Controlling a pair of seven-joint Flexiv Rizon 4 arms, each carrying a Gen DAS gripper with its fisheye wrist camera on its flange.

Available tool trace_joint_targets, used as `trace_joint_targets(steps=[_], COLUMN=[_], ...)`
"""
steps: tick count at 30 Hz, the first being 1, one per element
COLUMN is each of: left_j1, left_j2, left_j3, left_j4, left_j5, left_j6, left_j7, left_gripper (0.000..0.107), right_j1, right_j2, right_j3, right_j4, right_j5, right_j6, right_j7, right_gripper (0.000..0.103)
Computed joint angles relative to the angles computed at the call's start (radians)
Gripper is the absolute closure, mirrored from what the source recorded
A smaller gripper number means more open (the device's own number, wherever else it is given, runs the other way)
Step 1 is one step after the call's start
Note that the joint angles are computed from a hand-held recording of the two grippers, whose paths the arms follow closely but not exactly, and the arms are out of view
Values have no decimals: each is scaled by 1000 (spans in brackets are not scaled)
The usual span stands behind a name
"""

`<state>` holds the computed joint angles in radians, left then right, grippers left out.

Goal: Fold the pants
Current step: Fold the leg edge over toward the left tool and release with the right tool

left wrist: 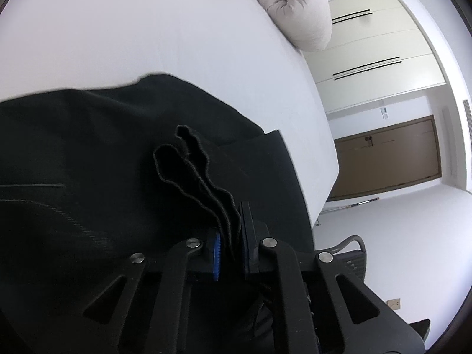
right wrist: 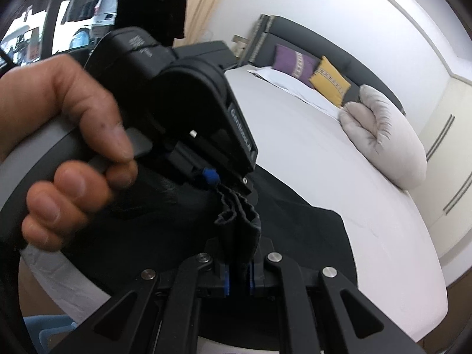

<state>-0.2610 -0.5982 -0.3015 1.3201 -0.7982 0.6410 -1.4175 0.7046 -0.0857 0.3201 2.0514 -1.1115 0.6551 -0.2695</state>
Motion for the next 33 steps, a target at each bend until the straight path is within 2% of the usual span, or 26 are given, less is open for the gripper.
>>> trace_joint_targets(steps=[7,12,14,17,19,21,23,24,25,27,29,30,32,33], left_j1=[20,-4,-5,-23,-44,-66,-97,-103,-115,-137,-167,-186,-210,-220], left_j2=[73,65,72,83,99,113,101,100,90,64,27,8,9,7], left_j3=[28,55,62,101,123,152,166,162,159,154,164,174,183,189], left_j4=[123,130,128,98,74,48,-9,-21,-44,-84,-133,-148,-122,-131], left_j5=[-20,68,98,201,277,366,467,492,524,563,614,644,697,719], left_j6=[41,55,55,49,67,91,101,98,83,44,-17,-42,23,19], left_j7=[13,-26,-31,-78,-114,-151,-165,-152,-139,-130,-143,-151,-127,-125], left_gripper=[98,97,96,96,96,96,96,96,96,96,96,96,96,96], right_j1=[23,30,38,28,14,-13,-48,-70,-86,-121,-158,-153,-59,-26], right_j2=[-55,-96,-95,-74,-53,-14,27,56,82,150,214,235,280,289], right_j3=[-5,-10,-18,-21,-18,-11,2,10,16,18,9,-11,-115,-153], right_j4=[-38,-39,-31,-16,4,40,84,115,139,208,267,277,275,260], right_j5=[17,123,119,137,152,200,315,414,501,663,809,873,1166,1290], right_j6=[27,54,61,107,164,259,382,459,503,608,709,727,757,756], right_j7=[-55,-116,-102,-96,-89,-94,-115,-138,-156,-169,-213,-254,-498,-616], right_gripper=[93,93,88,70,43,38,40,50,64,73,76,78,78,78])
